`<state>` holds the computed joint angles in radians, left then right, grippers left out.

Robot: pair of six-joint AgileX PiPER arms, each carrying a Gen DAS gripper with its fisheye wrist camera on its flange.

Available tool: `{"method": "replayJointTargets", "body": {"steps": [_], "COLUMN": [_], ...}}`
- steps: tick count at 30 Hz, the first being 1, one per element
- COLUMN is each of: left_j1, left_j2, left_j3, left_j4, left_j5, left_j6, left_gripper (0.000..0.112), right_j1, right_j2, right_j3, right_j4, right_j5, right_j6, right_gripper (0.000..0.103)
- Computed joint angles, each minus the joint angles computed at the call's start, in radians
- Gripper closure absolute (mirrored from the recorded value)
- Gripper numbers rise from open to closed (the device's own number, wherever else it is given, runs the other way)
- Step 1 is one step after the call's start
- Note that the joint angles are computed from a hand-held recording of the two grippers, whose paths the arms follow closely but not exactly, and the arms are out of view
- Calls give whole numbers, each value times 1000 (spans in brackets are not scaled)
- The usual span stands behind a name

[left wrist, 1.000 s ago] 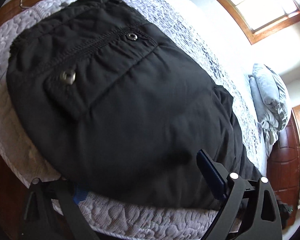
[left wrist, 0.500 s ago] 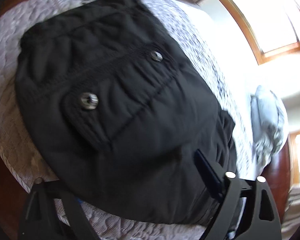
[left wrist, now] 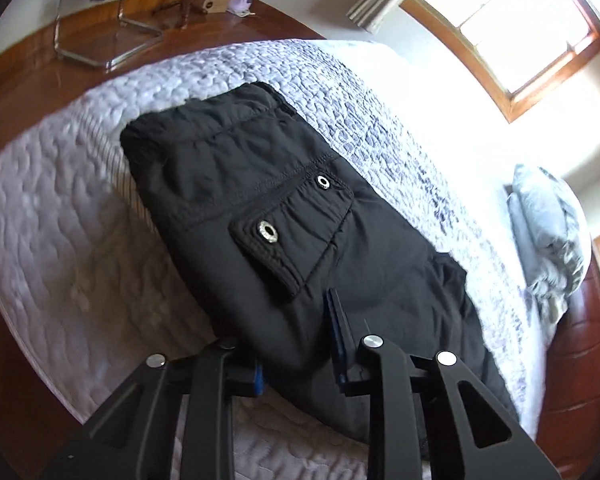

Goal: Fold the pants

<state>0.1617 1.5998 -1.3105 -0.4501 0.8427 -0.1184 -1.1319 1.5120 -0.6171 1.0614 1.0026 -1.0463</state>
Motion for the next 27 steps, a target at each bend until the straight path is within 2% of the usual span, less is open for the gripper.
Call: {"method": "replayJointTargets", "body": {"steps": [2, 4, 7, 9, 10, 11, 12, 13, 14, 15, 16, 19, 22, 25, 27], "left_j1": [-13, -9, -23, -29, -22, -20, -19, -21, -29, -42, -38, -24, -4, 2, -17], "left_j2": [16, 30, 36, 15, 3, -14, -36, -58, -74, -89, -107, -146, -180, -180, -167], "left_j3": [-22, -22, 16, 62, 70, 91, 116, 132, 139, 141, 159, 206, 269, 304, 303], "left_j4": [41, 43, 72, 75, 68, 56, 44, 51, 83, 121, 124, 77, 5, -64, -56], "left_j5": [-1, -9, -14, -46, -41, -42, -42, -27, -7, 11, 10, 33, 28, 16, 8], "left_j6": [-10, -14, -62, -59, -58, -62, -59, -72, -105, -144, -144, -123, -114, -101, -126], "left_gripper": [87, 87, 85, 81, 76, 73, 63, 44, 32, 21, 21, 15, 15, 15, 15], "right_j1": [39, 24, -57, -83, -79, -93, -110, -130, -149, -200, -253, -378, -456, -474, -467], "right_j2": [27, 64, 114, 119, 115, 96, 67, 35, 11, -11, -21, -38, 28, 78, 120], "right_j3": [17, 43, 48, 44, 50, 47, 47, 42, 38, 32, 34, 26, 25, 33, 34], "right_j4": [-15, 12, 44, 27, 30, 16, -1, -27, -42, -58, -72, -101, -89, -73, -70], "right_j5": [-70, -97, -49, -19, -27, -19, -17, -9, 9, 48, 74, 136, 201, 196, 179], "right_j6": [7, -55, -116, -112, -113, -111, -105, -86, -74, -79, -96, -104, -144, -172, -176], "right_gripper": [101, 100, 100, 94, 90, 80, 72, 53, 43, 40, 33, 31, 31, 31, 31]}}
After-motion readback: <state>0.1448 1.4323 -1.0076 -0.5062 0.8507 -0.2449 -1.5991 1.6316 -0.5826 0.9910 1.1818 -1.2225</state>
